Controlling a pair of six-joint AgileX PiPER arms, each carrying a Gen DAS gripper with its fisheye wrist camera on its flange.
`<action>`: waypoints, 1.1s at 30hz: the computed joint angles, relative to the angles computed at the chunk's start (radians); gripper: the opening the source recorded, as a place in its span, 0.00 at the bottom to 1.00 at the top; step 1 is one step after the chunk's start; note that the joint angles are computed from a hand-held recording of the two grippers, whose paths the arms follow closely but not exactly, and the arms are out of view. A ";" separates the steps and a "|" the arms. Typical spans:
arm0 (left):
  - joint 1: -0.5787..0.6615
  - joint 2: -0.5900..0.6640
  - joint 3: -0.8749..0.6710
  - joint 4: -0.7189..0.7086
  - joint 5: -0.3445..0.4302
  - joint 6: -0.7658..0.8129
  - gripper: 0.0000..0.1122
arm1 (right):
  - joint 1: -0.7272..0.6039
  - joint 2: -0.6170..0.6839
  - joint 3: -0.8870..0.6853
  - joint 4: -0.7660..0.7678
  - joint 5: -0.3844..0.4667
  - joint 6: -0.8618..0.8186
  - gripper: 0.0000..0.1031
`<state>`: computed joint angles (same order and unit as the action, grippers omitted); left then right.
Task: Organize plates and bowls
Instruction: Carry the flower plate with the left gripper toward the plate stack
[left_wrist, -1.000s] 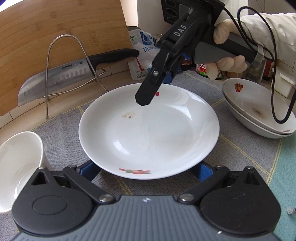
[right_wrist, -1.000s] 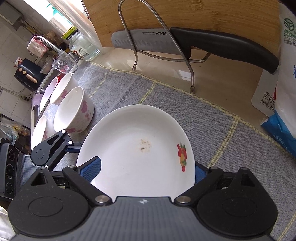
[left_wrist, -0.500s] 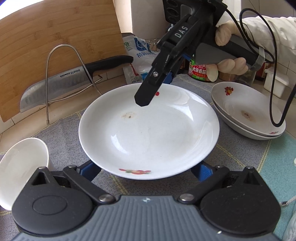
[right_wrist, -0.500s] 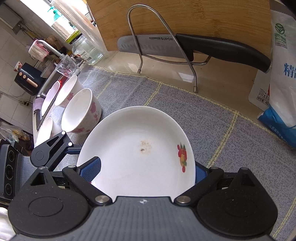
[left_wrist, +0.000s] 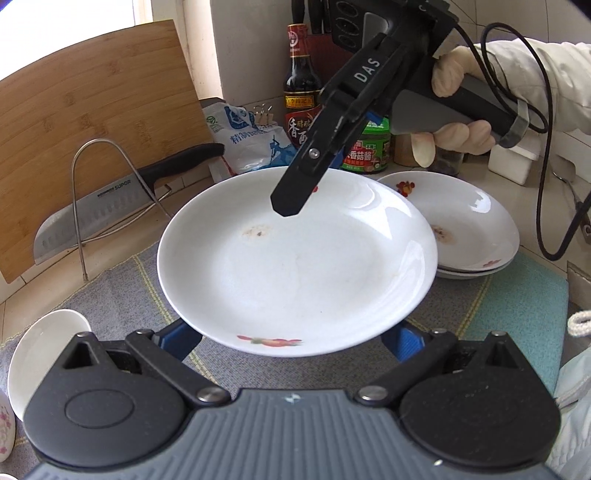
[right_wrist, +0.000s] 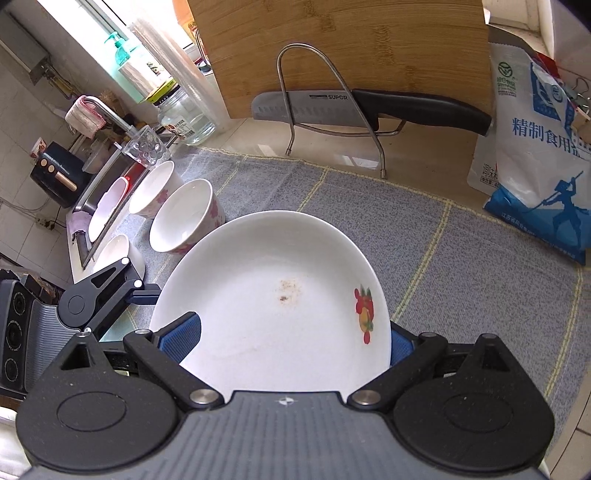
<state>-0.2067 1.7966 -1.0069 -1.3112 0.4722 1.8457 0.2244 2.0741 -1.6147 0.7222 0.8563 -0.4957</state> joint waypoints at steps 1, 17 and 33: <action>-0.006 -0.008 0.006 0.003 0.002 -0.002 0.90 | -0.001 -0.026 0.038 0.004 -0.017 -0.005 0.98; -0.126 -0.034 0.007 0.087 0.051 -0.067 0.90 | -0.049 -0.343 0.511 0.112 -0.233 -0.079 0.99; -0.231 0.053 -0.090 0.148 0.083 -0.130 0.90 | -0.137 -0.462 0.726 0.161 -0.320 -0.118 0.99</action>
<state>-0.4377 1.8498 -1.0969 -1.1630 0.5556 1.7162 0.0871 1.6121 -0.8889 0.8837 0.5361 -0.6134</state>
